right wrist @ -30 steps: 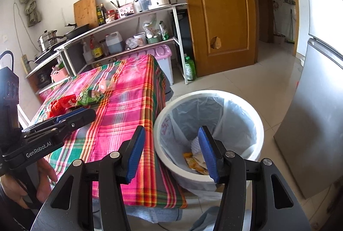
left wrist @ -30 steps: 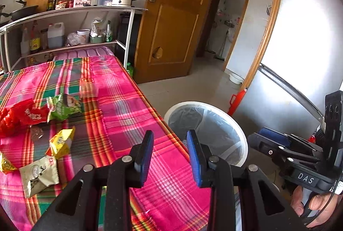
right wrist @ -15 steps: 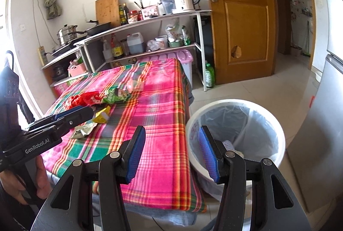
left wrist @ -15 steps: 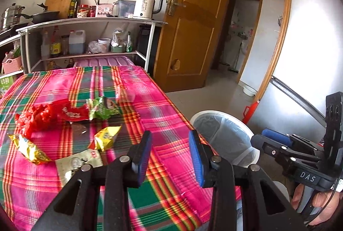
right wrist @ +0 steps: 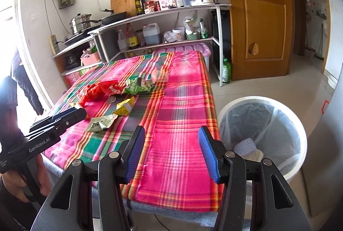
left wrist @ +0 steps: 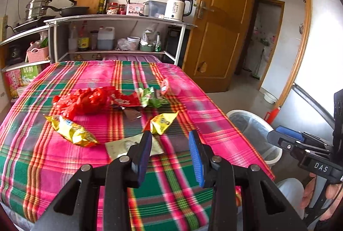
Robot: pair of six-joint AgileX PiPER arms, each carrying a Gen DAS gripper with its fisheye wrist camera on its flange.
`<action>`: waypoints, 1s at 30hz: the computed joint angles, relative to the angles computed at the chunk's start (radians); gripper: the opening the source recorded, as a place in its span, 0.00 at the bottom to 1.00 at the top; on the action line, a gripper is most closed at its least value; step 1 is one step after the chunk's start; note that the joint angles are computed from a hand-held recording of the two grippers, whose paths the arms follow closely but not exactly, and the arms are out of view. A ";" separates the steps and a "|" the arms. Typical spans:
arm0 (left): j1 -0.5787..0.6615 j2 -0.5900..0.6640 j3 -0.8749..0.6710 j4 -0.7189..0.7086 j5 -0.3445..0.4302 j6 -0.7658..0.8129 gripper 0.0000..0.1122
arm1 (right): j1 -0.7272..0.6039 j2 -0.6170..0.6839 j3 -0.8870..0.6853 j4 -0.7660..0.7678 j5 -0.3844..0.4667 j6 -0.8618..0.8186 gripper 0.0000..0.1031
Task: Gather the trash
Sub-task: 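Move both open tools back over the remaining wrappers on the table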
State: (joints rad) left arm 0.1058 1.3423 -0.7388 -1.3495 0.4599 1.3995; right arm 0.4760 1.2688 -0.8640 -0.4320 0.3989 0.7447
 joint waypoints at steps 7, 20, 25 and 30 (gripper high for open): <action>0.095 0.026 0.008 -0.022 0.028 0.055 0.33 | 0.032 0.070 -0.059 0.058 0.008 -0.061 0.51; 0.246 0.133 -0.064 -0.019 0.057 0.034 0.46 | 0.054 0.224 -0.196 0.182 0.008 -0.194 0.51; 0.276 0.218 -0.146 0.053 0.056 -0.093 0.54 | 0.055 0.282 -0.246 0.219 0.013 -0.238 0.51; 0.255 0.285 -0.223 0.126 0.014 -0.199 0.56 | 0.051 0.346 -0.305 0.251 0.018 -0.263 0.51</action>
